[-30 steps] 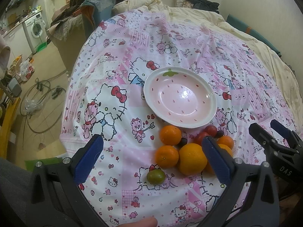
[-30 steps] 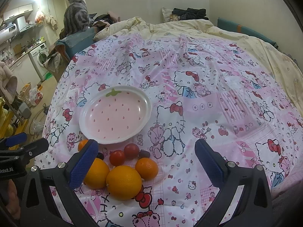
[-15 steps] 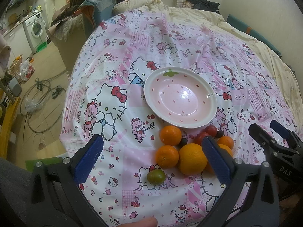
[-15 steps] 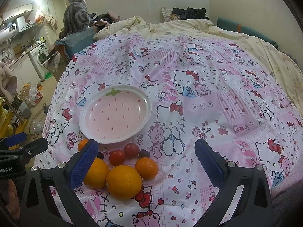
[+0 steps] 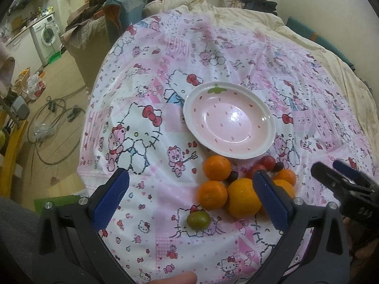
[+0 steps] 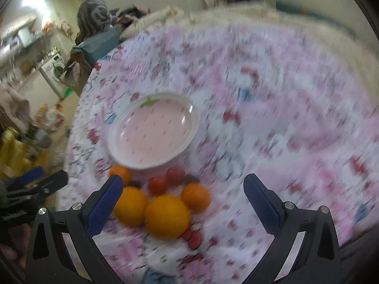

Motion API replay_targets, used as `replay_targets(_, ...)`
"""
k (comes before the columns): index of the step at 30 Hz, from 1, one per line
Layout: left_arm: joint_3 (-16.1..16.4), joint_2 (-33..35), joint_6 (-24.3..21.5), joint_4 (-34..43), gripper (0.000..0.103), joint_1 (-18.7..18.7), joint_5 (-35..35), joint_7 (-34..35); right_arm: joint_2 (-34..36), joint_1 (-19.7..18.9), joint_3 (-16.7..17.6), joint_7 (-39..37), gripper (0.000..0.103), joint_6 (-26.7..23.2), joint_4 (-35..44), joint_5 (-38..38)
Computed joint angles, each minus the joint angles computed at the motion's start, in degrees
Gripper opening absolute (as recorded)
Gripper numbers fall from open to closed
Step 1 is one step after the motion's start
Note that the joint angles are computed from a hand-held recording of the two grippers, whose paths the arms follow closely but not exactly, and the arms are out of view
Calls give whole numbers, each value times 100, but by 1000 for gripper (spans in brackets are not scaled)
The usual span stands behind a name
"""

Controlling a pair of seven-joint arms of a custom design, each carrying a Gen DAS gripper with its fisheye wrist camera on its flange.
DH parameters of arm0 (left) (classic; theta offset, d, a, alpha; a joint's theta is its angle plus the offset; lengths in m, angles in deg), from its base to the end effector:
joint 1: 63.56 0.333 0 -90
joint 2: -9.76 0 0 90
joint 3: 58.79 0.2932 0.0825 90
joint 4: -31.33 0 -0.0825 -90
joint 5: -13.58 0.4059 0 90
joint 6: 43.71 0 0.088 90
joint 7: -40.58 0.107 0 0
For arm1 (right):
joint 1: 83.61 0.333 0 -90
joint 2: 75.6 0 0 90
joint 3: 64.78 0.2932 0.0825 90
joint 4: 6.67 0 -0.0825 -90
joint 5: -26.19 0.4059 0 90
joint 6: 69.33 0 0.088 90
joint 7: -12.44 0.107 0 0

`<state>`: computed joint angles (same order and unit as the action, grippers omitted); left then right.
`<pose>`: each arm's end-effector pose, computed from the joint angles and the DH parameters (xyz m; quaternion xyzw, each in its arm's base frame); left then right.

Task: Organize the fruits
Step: 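Grasp the large orange with the right tool while the left tool grasps a mandarin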

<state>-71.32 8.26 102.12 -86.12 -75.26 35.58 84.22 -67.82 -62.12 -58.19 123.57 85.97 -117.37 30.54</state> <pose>0.5496 -0.2534 0.4746 -0.7165 0.6335 -0.2240 0.1874 0.5777 0.3022 0.4588 -0.6892 0.6513 -0.0790 0.3076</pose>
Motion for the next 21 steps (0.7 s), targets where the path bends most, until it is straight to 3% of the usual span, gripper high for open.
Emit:
replay_targets(3, 16, -2, 5, -8, 103, 10, -128, 34, 111, -225, 146, -556, 101, -550, 132, 1135)
replay_targets(8, 15, -14, 1, 3, 103, 17, -142, 54, 424, -373, 205, -904, 85, -1415, 427, 2097)
replay_targets(12, 14, -6, -53, 30, 103, 18, -196, 57, 676, -429, 281, -1253, 78, -1747, 661, 2616)
replay_targets(17, 28, 54, -251, 100, 103, 29, -277, 11, 1057, -423, 307, -1151, 73, -2024, 994, 2874)
replay_targets(21, 73, 136, -519, 181, 103, 59, -462, -51, 1137, -392, 302, -1103, 60, -1918, 1071, 2844)
